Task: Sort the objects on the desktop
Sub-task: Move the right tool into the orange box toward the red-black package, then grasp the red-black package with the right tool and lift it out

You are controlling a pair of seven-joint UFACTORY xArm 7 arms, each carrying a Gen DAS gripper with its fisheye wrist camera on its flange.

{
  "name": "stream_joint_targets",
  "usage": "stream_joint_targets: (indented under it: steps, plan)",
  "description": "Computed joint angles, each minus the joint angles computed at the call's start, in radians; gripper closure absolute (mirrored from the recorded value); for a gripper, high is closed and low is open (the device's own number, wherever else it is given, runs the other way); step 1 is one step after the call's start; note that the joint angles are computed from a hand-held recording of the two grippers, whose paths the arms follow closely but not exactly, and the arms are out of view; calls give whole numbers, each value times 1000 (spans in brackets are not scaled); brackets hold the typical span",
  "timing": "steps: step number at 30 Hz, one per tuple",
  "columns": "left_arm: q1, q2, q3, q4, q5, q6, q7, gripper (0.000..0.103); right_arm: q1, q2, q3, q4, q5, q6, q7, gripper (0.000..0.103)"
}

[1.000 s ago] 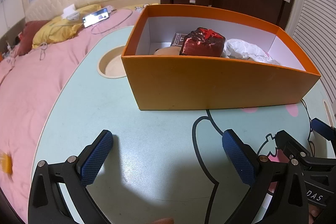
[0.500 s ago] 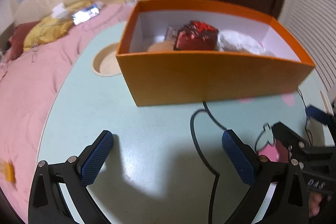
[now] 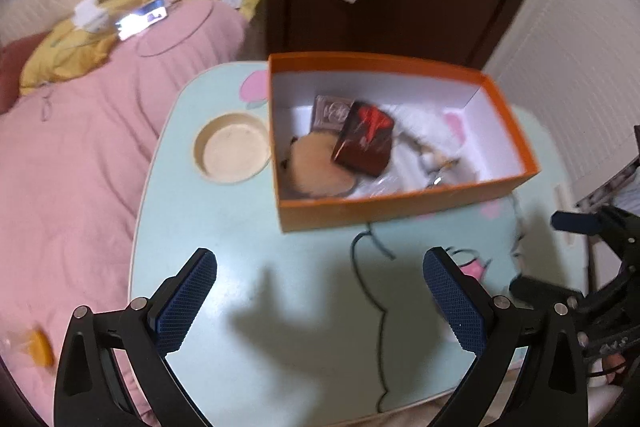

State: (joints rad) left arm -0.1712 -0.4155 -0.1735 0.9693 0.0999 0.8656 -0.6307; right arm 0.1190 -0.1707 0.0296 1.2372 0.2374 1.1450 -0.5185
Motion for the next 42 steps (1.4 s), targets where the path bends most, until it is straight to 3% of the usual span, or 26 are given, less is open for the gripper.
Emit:
stream_joint_targets:
  steps: [6, 9, 14, 18, 21, 29, 34, 39, 42]
  plan:
    - [61, 26, 2, 24, 67, -46, -67, 0, 11, 25, -24, 141, 153, 148, -128, 0]
    - [81, 8, 1, -6, 84, -69, -129, 0, 4, 83, -12, 222, 167, 121, -80, 0]
    - [88, 23, 0, -18, 97, -95, -176, 0, 4, 263, 26, 409, 189, 170, 54, 1]
    - [102, 25, -14, -21, 159, -105, -195, 0, 18, 385, 63, 530, 164, 227, 133, 23]
    - [104, -4, -8, -46, 178, -113, -196, 0, 37, 471, 86, 600, 150, 247, 194, 29]
    - [116, -22, 28, -87, 132, -144, -172, 0, 62, 592, 118, 702, 156, 275, 330, 29]
    - [122, -17, 32, -95, 114, -162, -151, 0, 80, 598, 121, 682, 116, 216, 327, 30]
    - [126, -18, 30, -99, 109, -165, -145, 0, 67, 584, 133, 667, 133, 206, 256, 55]
    - [128, -21, 28, -100, 107, -165, -145, 0, 56, 574, 137, 659, 161, 208, 226, 55]
